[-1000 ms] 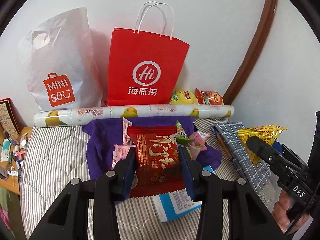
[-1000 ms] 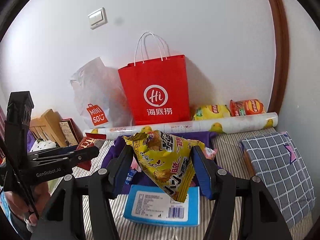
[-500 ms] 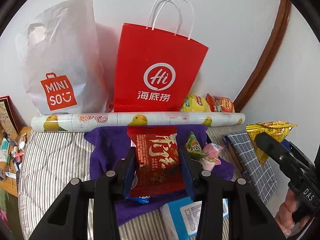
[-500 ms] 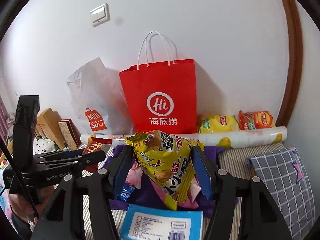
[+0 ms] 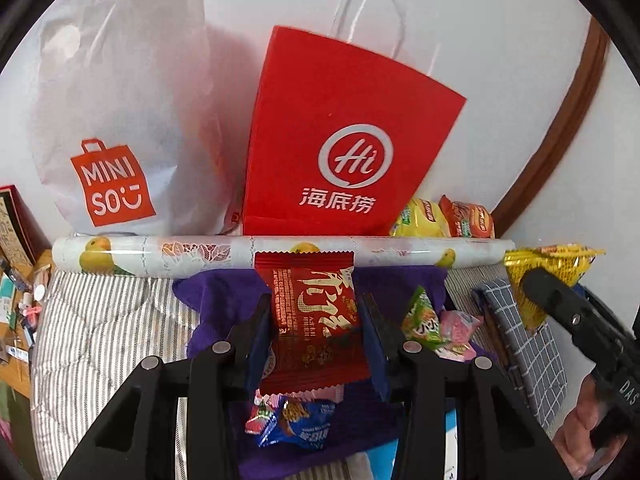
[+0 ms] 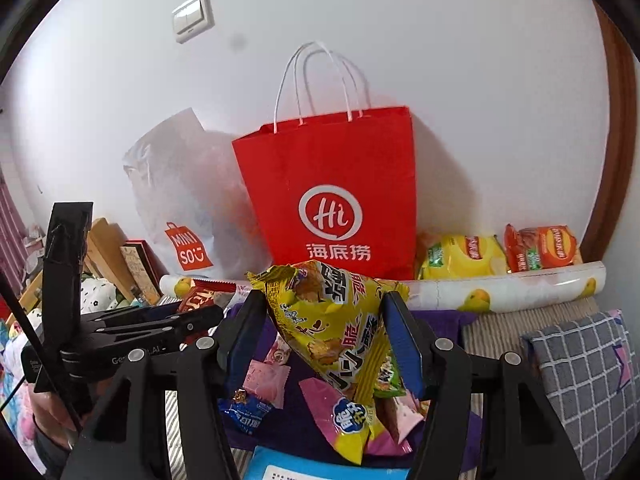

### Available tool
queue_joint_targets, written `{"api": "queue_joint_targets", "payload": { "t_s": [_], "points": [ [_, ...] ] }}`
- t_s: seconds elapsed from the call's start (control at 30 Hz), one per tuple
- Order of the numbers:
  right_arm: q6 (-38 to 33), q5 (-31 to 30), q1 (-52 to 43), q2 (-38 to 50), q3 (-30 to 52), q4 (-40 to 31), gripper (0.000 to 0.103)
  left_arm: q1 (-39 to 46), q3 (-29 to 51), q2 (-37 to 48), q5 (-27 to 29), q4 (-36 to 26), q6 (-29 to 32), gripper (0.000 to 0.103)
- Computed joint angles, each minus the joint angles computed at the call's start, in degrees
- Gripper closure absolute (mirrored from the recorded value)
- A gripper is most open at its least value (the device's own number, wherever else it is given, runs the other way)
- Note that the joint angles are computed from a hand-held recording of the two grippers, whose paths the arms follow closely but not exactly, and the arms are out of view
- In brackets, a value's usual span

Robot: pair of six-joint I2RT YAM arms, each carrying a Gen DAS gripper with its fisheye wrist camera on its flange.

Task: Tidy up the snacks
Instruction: 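Release the red candy pack onto the towel with the left tool while the right tool releases the yellow bag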

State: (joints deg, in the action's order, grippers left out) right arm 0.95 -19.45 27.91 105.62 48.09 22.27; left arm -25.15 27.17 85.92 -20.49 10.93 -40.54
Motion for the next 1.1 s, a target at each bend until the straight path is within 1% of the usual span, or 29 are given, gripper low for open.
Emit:
{"api": "queue_joint_targets", "payload": {
  "t_s": [0.1,0.17,0.27,0.37,0.53,0.67,0.87,0.97,1.1],
  "points": [
    [-0.6,0.1,0.8,3.7,2.8,-0.9,0.043,1.8,0.9,2.8,1.1,0.0,0.6,0.063],
    [-0.9,0.5,1.4,6.0,4.3,-1.3,0.043,2.8,0.6,3.6,1.7,1.1,0.9,0.063],
    [-2.5,0.7,2.1,9.8,7.4,-4.6,0.043,4.5,0.7,4.6,2.8,1.3,1.4,0.063],
    [-2.5,0.3,2.3,13.2,10.7,-7.8,0.043,5.5,0.5,5.2,3.3,1.9,2.0,0.063],
    [-2.5,1.0,2.2,17.1,12.6,-8.8,0.043,6.9,0.7,6.6,4.6,2.7,2.1,0.063],
    [-2.7,1.1,1.8,18.6,13.3,-8.9,0.043,7.6,1.0,7.6,5.4,2.9,2.2,0.063],
    [-5.0,4.6,3.4,20.2,13.9,-9.0,0.043,7.5,1.5,8.6,5.8,3.0,2.4,0.063],
    [-6.2,6.8,4.1,20.3,13.5,-7.9,0.043,7.6,1.8,9.1,6.0,2.9,2.5,0.063],
    [-7.7,7.9,4.4,20.4,12.8,-7.1,0.041,7.6,2.3,9.7,6.1,2.6,2.6,0.063]
  ]
}}
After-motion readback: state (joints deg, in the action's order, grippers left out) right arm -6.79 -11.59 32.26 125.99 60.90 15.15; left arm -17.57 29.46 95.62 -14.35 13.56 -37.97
